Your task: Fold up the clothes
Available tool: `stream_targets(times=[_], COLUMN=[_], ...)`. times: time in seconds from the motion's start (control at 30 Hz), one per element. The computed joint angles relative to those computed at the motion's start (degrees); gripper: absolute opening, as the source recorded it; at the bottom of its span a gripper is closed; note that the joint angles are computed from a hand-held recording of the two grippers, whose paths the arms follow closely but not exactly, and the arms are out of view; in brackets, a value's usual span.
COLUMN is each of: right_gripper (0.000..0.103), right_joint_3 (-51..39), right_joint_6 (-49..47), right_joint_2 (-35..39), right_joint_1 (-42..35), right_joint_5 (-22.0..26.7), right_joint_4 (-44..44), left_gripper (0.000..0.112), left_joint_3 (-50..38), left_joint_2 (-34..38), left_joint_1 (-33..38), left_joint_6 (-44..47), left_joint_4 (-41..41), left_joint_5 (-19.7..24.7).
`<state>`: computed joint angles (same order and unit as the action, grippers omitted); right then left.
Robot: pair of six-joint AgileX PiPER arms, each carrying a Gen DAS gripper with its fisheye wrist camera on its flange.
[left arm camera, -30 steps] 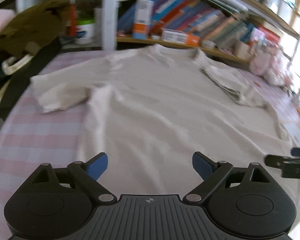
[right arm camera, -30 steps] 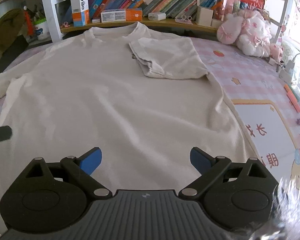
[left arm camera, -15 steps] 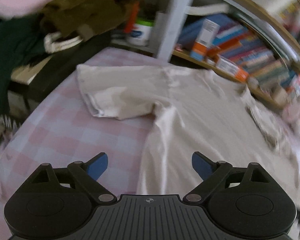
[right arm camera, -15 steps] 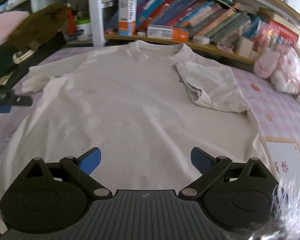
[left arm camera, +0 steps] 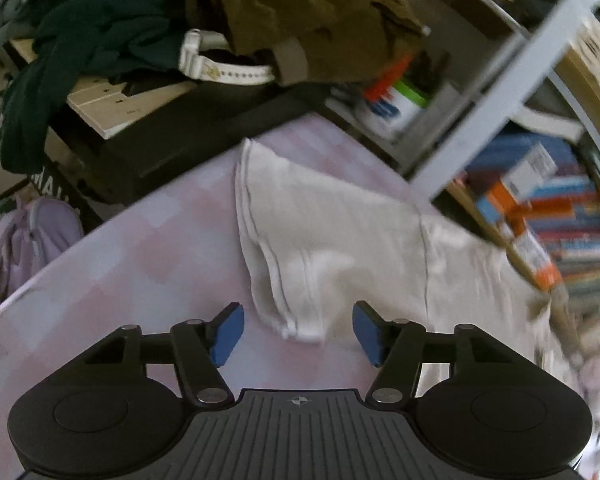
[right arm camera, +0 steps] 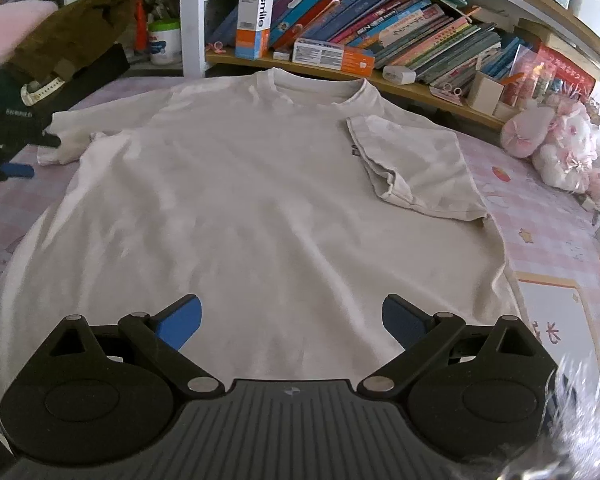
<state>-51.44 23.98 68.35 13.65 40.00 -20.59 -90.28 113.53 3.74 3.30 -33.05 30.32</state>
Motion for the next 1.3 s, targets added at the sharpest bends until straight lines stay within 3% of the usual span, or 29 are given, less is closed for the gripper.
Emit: stream_targets(times=[0.1, 0.17, 0.2, 0.3, 0.33, 0.4, 0.6, 0.77, 0.9, 0.97, 1.0, 1.07, 1.1, 1.13, 1.3], right_gripper=[0.098, 0.098, 0.098, 0.098, 0.098, 0.098, 0.098, 0.098, 0.098, 0.098, 0.098, 0.098, 0.098, 0.098, 0.098], right_joint_3=[-0.12, -0.11, -0.08, 0.16, 0.34, 0.71, 1.79, 2.74, 3.15, 3.06, 3.04, 3.13, 3.22, 3.26, 3.15], right_joint_6=[0.06, -0.29, -0.59, -1.89, -2.53, -4.38, -15.68, -27.42, -35.50, -38.64, -39.86, -42.78, -43.67, -44.25, -45.83], right_joint_2=[0.09, 0.00, -0.07, -0.41, -0.52, -0.59, -0.08, -0.10, 0.31, 0.84, 1.09, 1.50, 1.67, 1.93, 2.83], right_joint_1=[0.09, 0.08, 0.02, -1.10, -1.95, -4.15, -12.52, -20.40, -26.32, -28.97, -29.89, -31.67, -32.22, -32.57, -34.13], right_joint_5=[0.48, 0.79, 0.95, 0.86, 0.56, -0.42, -3.65, -5.27, -5.01, -4.51, -4.34, -4.05, -3.93, -3.92, -3.63], right_joint_4=[-0.29, -0.21, -0.09, 0.61, 1.16, 2.78, 12.48, 21.95, 28.54, 31.13, 32.12, 34.35, 34.96, 35.38, 36.80], left_gripper=[0.058, 0.047, 0.029, 0.015, 0.006, 0.004, 0.003, 0.004, 0.020, 0.040, 0.050, 0.062, 0.073, 0.077, 0.077], left_joint_3=[-4.40, -6.27, -6.99, -6.78, -7.36, -8.99, -15.50, -27.87, -36.75, -41.74, -41.23, -34.86, -30.95, -27.22, -16.15], left_joint_2=[2.96, 4.16, 4.55, 4.97, 5.37, 6.19, 5.11, 9.86, 16.75, 20.51, 20.40, 17.41, 15.37, 13.34, 6.71], left_joint_1=[0.04, -0.34, -0.74, -1.40, -1.38, -1.28, -8.62, -20.02, -28.34, -29.99, -30.26, -30.49, -29.90, -29.04, -25.25], left_joint_6=[-4.40, -9.61, -13.63, -21.94, -23.24, -25.74, -20.35, -12.39, -3.82, 0.62, 1.01, 0.71, 0.99, 1.60, 1.59], left_joint_4=[1.83, 5.36, 8.62, 13.60, 13.45, 12.29, 15.64, 24.20, 29.24, 27.84, 27.74, 27.86, 26.56, 24.64, 19.95], left_joint_5=[0.49, 0.27, 0.12, -1.81, -1.26, 0.28, -3.55, 0.18, 9.79, 18.00, 19.21, 16.61, 14.03, 11.33, 4.40])
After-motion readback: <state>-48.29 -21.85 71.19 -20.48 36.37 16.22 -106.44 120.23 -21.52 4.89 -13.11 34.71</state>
